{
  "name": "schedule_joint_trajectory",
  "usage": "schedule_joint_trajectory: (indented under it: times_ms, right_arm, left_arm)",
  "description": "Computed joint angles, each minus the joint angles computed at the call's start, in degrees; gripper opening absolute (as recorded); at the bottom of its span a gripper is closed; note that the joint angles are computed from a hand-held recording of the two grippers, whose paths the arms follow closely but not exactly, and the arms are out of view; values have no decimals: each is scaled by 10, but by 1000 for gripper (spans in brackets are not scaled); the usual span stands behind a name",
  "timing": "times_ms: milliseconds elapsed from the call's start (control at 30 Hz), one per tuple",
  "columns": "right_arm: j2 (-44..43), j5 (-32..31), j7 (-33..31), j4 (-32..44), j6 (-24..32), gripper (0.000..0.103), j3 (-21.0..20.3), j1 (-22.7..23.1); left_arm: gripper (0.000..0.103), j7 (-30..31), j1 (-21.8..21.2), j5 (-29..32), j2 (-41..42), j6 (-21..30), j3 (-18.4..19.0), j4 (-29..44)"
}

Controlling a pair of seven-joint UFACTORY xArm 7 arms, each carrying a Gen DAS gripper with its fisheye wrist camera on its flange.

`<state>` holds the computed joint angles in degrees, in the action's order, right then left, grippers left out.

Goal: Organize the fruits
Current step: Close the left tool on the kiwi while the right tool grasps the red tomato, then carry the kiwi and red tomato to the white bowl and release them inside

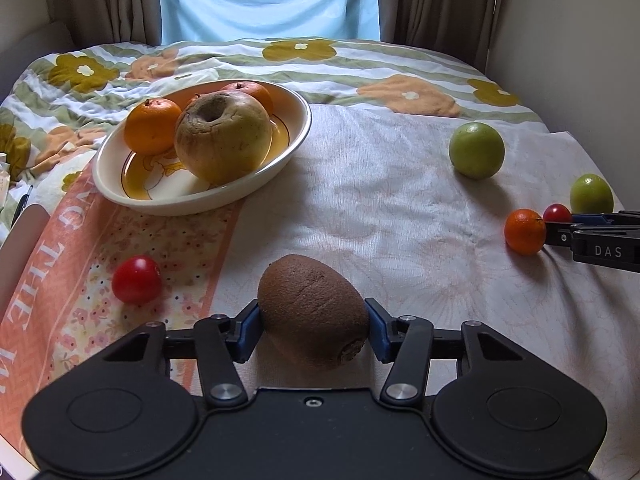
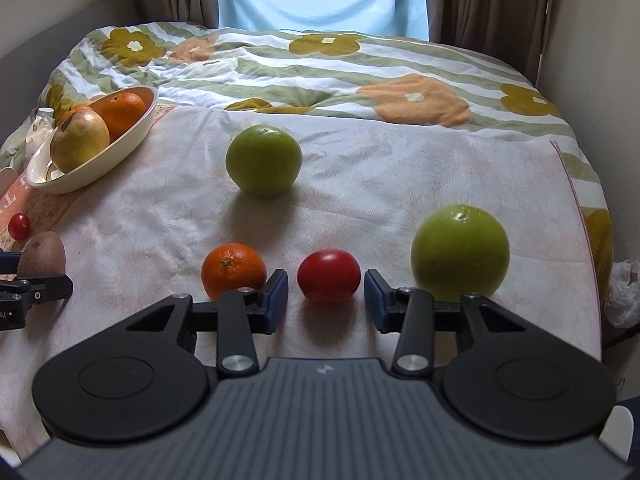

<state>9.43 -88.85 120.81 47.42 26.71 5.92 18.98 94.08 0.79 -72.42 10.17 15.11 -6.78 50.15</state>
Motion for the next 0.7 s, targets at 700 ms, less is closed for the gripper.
schedule_joint_trajectory:
  times_ms: [700]
  right_arm:
    - [-36, -18, 8, -19, 10, 48, 12, 0]
  left_arm:
    - [55, 104, -22, -114, -49, 27, 22, -21]
